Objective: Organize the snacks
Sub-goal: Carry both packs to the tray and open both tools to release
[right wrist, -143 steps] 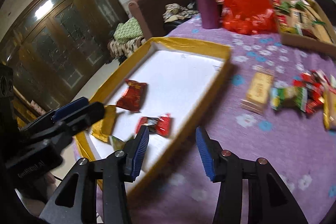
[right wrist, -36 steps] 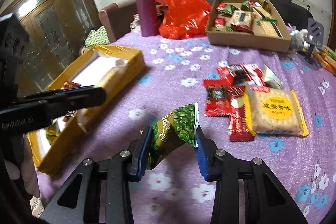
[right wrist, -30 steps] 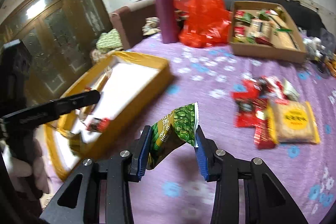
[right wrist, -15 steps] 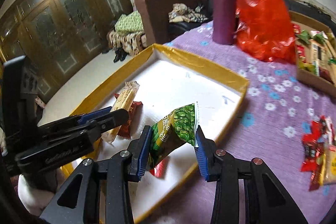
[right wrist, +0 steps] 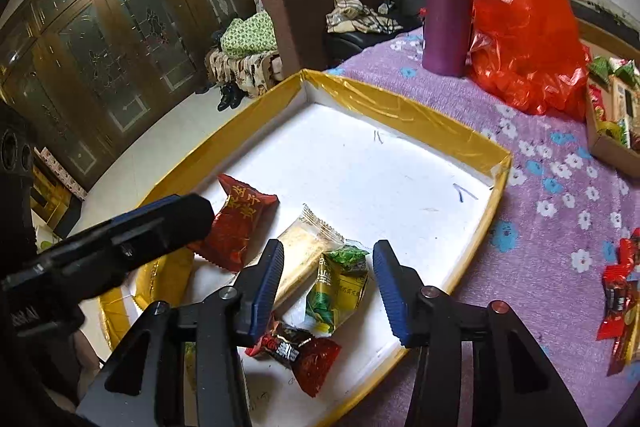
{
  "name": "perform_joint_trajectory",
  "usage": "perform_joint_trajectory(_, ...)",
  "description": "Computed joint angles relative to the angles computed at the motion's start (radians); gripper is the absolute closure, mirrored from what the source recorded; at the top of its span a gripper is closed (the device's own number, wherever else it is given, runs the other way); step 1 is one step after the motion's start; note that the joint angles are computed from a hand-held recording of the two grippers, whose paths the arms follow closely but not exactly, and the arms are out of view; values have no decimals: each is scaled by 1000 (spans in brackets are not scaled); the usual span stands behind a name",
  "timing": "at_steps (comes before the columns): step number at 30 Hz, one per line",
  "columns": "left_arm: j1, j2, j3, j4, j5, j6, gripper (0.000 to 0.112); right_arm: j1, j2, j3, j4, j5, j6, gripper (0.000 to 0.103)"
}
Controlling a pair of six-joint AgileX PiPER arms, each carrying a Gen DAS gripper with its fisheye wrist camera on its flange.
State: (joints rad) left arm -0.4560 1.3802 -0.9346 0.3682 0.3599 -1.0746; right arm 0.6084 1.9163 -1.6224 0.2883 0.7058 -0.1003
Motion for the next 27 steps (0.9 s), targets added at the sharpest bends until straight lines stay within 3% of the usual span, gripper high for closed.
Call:
perform_joint_trajectory(3, 1, -28, 22, -99, -61, 80, 43, -23, -62, 67, 11, -28, -12, 53)
perform_joint_trajectory(8, -85, -57, 22, 72, -77, -84, 43, -132, -172, 195, -25, -64, -15, 50)
perform_joint_trajectory(12, -132, -36, -10, 50, -66, -60, 43, -290, -178, 200, -89, -43, 22, 49)
perform_joint_trajectory(18, -191, 27, -67, -53, -43, 42, 43, -508, 14, -39, -65, 99, 55, 49)
perform_joint_trajectory(22, -234, 56, -106, -44, -1, 44, 43, -543, 155, -222, -36, 199, 97, 49)
perform_joint_trajectory(25, -250, 63, -116, -23, 19, 21, 43, -510, 251, -354, -107, 272, 164, 51)
perform_joint_trajectory(27, -252, 65, -118, -25, 25, 18, 43, -476, 259, -354, -192, 267, 216, 73)
